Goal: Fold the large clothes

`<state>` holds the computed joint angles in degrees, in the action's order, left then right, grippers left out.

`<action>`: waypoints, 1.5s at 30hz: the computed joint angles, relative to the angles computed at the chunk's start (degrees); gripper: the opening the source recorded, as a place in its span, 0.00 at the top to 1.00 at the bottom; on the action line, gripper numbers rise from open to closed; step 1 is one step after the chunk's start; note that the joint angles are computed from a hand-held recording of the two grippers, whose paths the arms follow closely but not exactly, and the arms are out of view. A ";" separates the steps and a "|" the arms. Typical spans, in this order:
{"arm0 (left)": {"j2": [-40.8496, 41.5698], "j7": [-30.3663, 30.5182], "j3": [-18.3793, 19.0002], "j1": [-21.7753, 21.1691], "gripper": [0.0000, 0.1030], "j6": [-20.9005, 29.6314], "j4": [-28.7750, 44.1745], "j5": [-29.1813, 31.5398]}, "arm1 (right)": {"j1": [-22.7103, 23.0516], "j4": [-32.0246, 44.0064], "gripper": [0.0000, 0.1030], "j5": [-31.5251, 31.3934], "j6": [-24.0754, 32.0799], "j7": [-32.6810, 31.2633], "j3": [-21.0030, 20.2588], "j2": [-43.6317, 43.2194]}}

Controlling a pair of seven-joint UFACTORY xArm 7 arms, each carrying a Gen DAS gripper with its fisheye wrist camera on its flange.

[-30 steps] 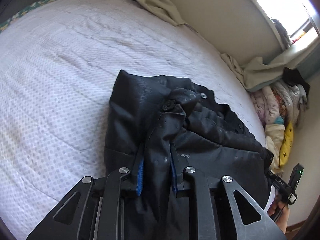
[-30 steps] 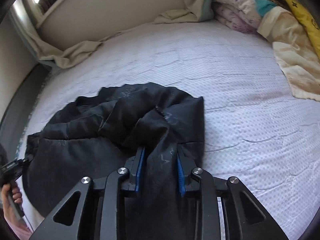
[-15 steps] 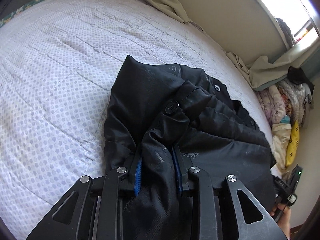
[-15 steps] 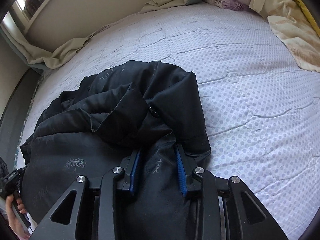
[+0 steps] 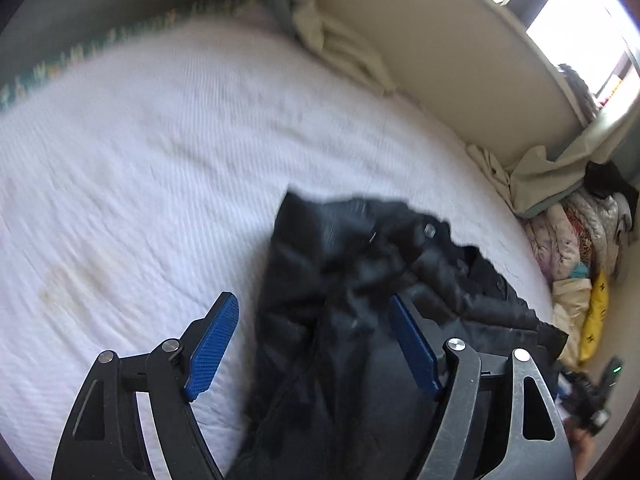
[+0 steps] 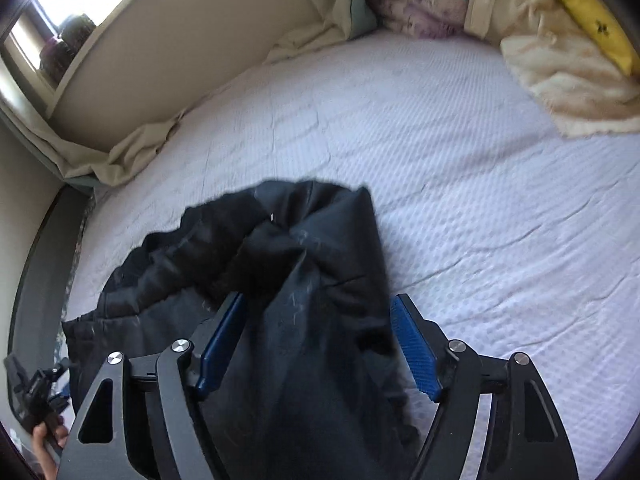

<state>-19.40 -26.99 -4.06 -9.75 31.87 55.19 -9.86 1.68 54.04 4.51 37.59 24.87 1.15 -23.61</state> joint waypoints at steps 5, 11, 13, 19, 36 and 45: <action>-3.46 4.19 -1.13 -3.26 0.17 -3.51 -0.57 1.27 | -3.62 0.99 0.30 -12.87 -2.53 3.61 6.20 -3.83; 0.78 12.55 -4.00 -9.05 0.16 -0.32 2.80 0.89 | 4.95 0.85 0.30 -11.88 -5.71 -4.86 7.79 -3.33; 2.14 10.65 -6.22 -8.21 0.16 1.16 3.27 4.20 | 5.42 1.83 0.30 -13.25 -4.75 -5.18 9.71 -1.30; 5.49 5.98 -8.04 -6.65 0.11 3.21 3.20 12.44 | 4.57 1.42 0.29 -21.36 -2.80 0.11 13.22 4.95; 7.21 6.51 -5.93 -7.86 0.08 0.27 0.39 11.63 | 7.43 -1.86 0.26 -26.25 -5.65 4.24 10.00 8.27; 8.73 9.14 -5.48 -7.90 0.06 -0.19 1.07 8.88 | 7.47 -1.79 0.26 -25.29 -6.37 3.70 9.62 8.92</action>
<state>-10.68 -17.86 -9.54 -17.65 31.68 56.26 -0.99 9.15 52.25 -20.78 31.22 28.57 10.77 -14.69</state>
